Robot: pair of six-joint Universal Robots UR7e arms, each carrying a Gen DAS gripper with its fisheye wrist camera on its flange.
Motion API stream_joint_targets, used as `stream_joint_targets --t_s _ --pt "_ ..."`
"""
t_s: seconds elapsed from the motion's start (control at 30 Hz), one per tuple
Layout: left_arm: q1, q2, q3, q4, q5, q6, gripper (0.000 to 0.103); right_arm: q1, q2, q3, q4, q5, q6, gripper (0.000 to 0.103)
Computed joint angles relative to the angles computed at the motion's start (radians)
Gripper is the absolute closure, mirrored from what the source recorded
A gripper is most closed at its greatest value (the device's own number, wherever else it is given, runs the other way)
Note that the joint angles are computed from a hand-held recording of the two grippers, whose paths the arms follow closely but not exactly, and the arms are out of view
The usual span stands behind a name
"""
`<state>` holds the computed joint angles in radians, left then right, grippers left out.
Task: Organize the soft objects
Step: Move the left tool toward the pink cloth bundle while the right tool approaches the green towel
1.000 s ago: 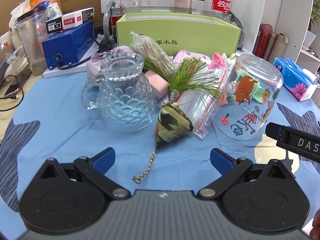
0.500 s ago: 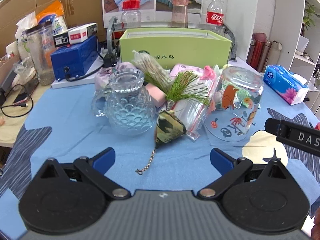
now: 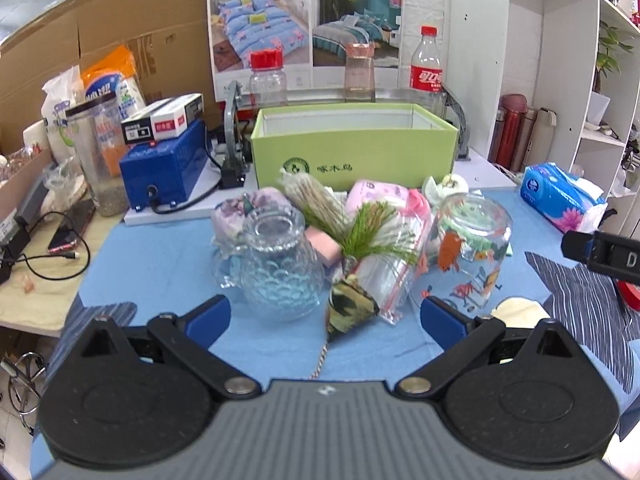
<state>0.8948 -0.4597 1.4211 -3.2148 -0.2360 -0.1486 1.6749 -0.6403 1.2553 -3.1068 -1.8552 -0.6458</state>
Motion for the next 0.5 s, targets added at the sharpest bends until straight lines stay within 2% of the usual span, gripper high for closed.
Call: stream_joint_targets --t_s 0.23,0.37,0.5 --pt "0.03 -0.026 -0.023 0.039 -0.029 0.002 0.003 0.013 0.062 -0.112 0.047 -0.005 -0.015 0.019" --pt "0.04 -0.005 -0.067 -0.131 -0.02 0.135 0.003 0.014 0.117 -0.21 0.093 -0.027 -0.004 0.019" --pt "0.061 -0.006 -0.1 -0.091 -0.043 0.115 0.003 0.016 0.177 -0.317 0.157 -0.078 0.021 0.019"
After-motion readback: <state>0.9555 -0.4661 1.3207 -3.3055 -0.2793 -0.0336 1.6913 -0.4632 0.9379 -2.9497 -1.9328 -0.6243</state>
